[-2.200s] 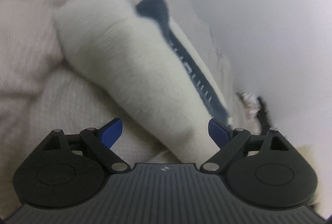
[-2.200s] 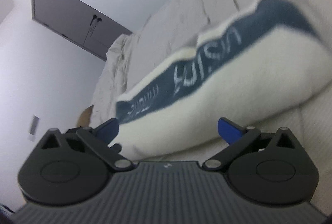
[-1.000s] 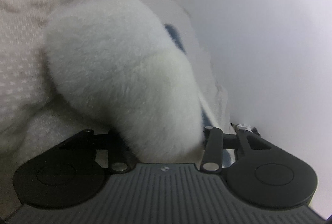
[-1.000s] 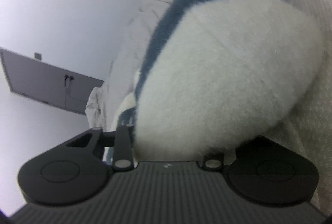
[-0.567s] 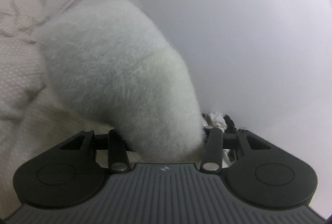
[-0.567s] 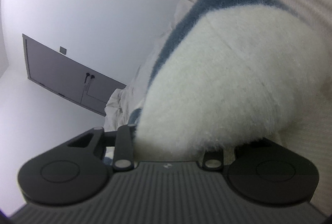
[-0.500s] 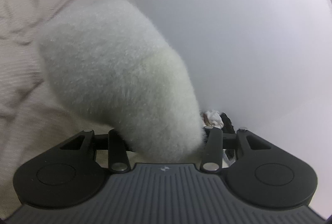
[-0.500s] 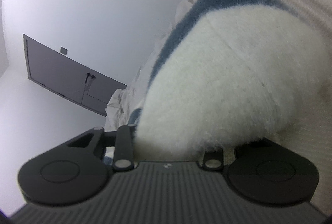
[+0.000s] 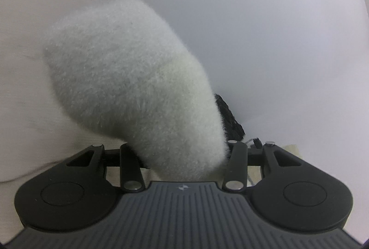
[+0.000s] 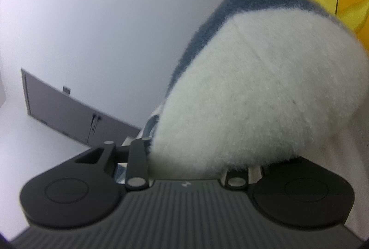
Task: Fold large clothes
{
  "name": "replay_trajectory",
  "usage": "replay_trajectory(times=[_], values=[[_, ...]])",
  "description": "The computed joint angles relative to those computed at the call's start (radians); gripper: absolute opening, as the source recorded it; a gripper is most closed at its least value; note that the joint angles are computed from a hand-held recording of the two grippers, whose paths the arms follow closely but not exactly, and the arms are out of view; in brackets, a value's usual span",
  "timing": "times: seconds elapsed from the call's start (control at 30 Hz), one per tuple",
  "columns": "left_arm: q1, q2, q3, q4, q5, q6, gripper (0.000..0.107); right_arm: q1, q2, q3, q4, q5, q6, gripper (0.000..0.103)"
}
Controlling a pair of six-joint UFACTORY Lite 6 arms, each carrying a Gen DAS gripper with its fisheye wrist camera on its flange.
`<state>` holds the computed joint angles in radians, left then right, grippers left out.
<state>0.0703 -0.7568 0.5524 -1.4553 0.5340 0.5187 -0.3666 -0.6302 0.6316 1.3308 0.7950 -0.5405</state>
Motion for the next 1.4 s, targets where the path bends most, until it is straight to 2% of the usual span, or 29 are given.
replay_trajectory(times=[0.07,0.13,0.23,0.3,0.4,0.5,0.7,0.83,1.0,1.1,1.27,1.33,1.4], values=[[-0.173,0.207,0.118,-0.209,-0.141,0.179,0.05,-0.104,0.126,0.092,0.028,0.061,-0.083,0.041],[-0.269,0.409,0.255,-0.418,-0.185,0.378,0.05,-0.165,0.258,0.189,0.059,0.084,-0.151,0.041],[-0.349,0.668,0.44,-0.723,-0.189,0.682,0.05,-0.192,0.46,0.335,0.132,0.059,-0.259,0.041],[-0.376,0.833,0.559,-0.85,-0.165,0.804,0.05,-0.225,0.566,0.398,0.173,0.07,-0.334,0.041],[-0.33,1.077,0.737,-0.844,-0.085,0.833,0.05,-0.215,0.736,0.509,0.236,0.036,-0.43,0.042],[-0.301,1.256,0.842,-0.872,-0.005,0.9,0.05,-0.162,0.853,0.541,0.344,-0.018,-0.561,0.042],[-0.271,1.458,0.859,-0.885,0.099,0.979,0.05,-0.127,1.033,0.552,0.484,-0.033,-0.792,0.042],[-0.283,1.547,0.791,-1.017,0.248,1.143,0.053,-0.129,1.076,0.468,0.631,0.047,-1.034,0.042],[-0.299,1.688,0.796,-1.083,0.36,1.277,0.056,-0.178,1.161,0.452,0.653,0.143,-1.078,0.047],[-0.296,1.649,0.697,-1.095,0.418,1.314,0.06,-0.178,1.165,0.413,0.693,0.177,-1.156,0.047],[-0.27,1.463,0.485,-1.074,0.394,1.353,0.07,-0.152,1.113,0.421,0.681,0.076,-1.105,0.053],[-0.273,1.332,0.352,-1.099,0.353,1.428,0.071,-0.137,1.051,0.378,0.674,0.039,-1.093,0.054],[-0.29,1.205,0.267,-1.126,0.256,1.512,0.072,-0.14,0.97,0.318,0.643,0.002,-1.074,0.055]])
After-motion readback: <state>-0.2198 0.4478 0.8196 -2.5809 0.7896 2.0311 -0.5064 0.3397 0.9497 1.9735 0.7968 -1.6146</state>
